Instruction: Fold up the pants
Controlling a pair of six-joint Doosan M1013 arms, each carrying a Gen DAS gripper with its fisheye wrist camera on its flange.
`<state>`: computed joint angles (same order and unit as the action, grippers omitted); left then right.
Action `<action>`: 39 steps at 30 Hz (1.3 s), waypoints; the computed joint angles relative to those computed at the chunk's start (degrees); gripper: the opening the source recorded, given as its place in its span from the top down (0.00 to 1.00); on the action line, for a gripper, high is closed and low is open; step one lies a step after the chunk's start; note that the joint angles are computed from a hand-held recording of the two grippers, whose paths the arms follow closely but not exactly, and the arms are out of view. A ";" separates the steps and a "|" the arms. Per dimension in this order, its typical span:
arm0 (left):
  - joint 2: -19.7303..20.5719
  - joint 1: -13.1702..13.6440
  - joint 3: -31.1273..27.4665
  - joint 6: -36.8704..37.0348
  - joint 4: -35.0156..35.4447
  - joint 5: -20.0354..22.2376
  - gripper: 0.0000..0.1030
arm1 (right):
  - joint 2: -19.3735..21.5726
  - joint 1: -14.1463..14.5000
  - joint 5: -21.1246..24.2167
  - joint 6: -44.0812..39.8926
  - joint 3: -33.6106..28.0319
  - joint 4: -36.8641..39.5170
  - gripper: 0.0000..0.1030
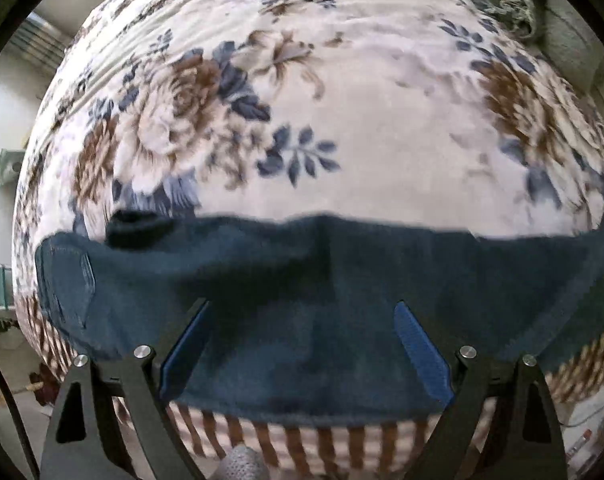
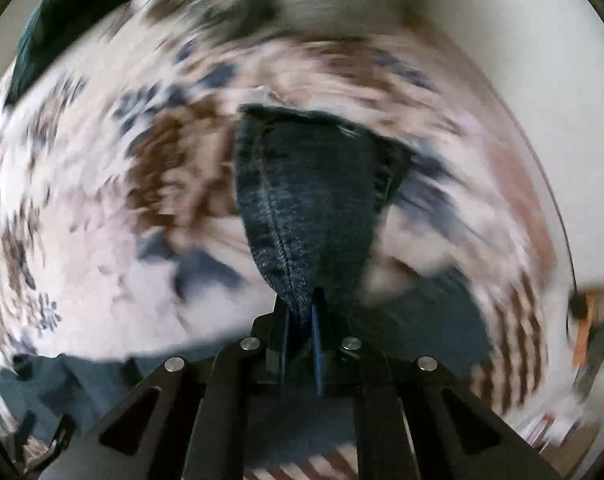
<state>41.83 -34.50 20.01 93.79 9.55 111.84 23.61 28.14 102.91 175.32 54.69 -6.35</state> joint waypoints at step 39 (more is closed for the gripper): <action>-8.13 -2.04 15.95 -3.85 0.32 -4.48 0.11 | -25.61 2.32 -32.99 25.57 39.64 4.66 0.91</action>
